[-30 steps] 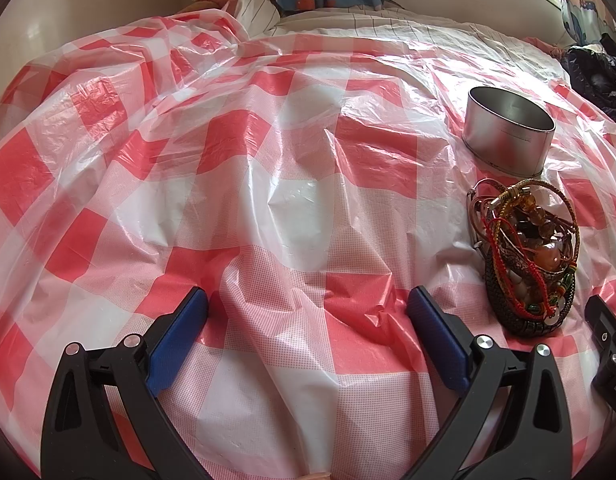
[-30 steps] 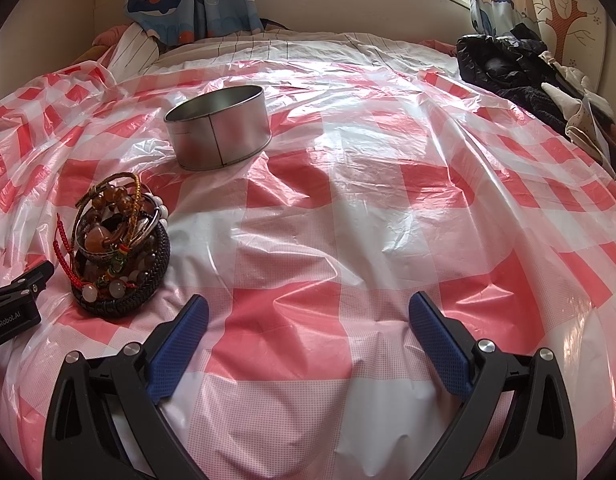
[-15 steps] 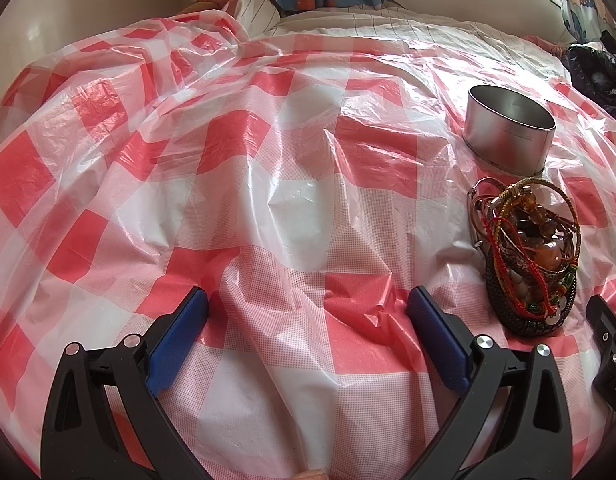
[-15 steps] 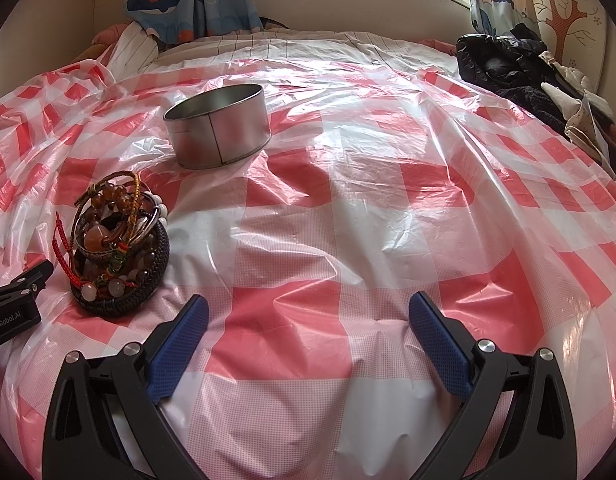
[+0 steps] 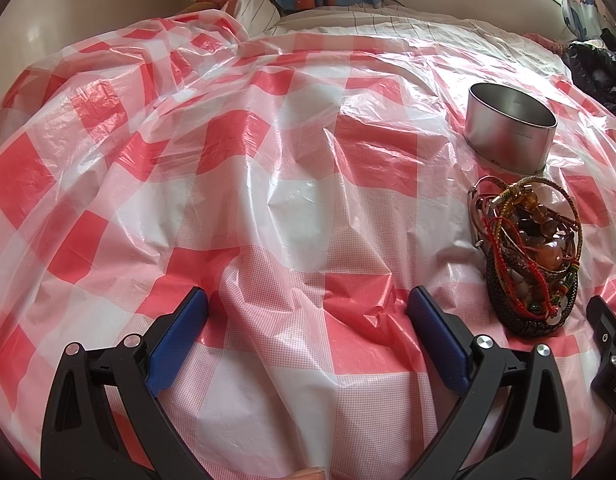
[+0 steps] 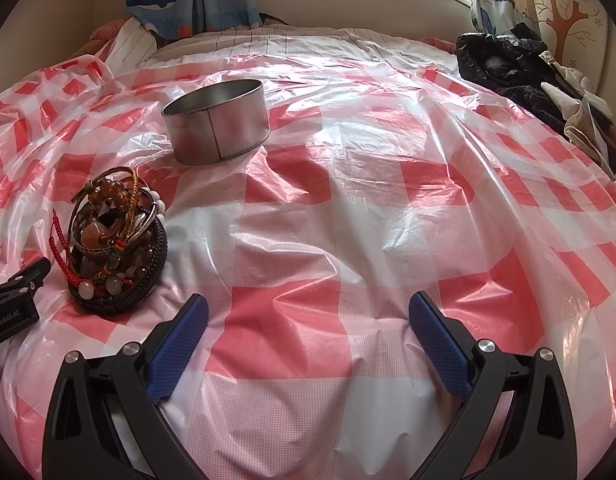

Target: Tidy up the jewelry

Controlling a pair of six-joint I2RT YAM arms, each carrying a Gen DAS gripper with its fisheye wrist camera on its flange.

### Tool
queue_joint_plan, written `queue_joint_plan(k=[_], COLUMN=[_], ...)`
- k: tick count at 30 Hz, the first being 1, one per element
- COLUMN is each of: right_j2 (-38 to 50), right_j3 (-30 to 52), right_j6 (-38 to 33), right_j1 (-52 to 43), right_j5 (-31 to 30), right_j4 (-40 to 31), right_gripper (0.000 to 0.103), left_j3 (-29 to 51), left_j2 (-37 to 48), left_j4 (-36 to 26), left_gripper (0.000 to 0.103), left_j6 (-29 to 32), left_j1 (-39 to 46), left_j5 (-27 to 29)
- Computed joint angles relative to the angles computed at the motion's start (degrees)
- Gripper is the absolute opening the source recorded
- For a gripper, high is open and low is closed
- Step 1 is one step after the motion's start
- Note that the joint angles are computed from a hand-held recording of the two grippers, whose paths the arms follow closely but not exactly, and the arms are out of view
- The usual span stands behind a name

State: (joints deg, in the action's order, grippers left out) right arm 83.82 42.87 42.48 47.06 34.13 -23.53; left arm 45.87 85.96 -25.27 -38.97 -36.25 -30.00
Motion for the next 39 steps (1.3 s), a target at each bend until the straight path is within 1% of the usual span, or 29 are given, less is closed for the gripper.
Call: queue_joint_plan(k=[12,26,32,39], right_j2=[1.2,2.8,3.0,3.1], right_j3=[1.4,3.3,3.5,3.6], right_j6=[0.5,0.8,0.9,0.8], right_j1=[0.0,-0.4,-0.5,-0.7], right_j5=[-0.1,-0.6,-0.9,-1.0], right_j4=[-1.6,-3.4,-3.6,-3.7], right_gripper=[0.096,0.096,0.096,0.096], left_j3=[0.1,0.3,1.6,1.6], left_j2=[0.1,-0.7,0.5,0.5], left_j4=[-0.1,-2.8,-3.9,-4.1], left_gripper=[0.096,0.096,0.096,0.096], left_j6=[0.0,0.4,-0.4,-0.4], left_j1=[0.0,-0.5,-1.6,-1.7], left_j5=[-0.1,-1.8,-3.0,-3.1])
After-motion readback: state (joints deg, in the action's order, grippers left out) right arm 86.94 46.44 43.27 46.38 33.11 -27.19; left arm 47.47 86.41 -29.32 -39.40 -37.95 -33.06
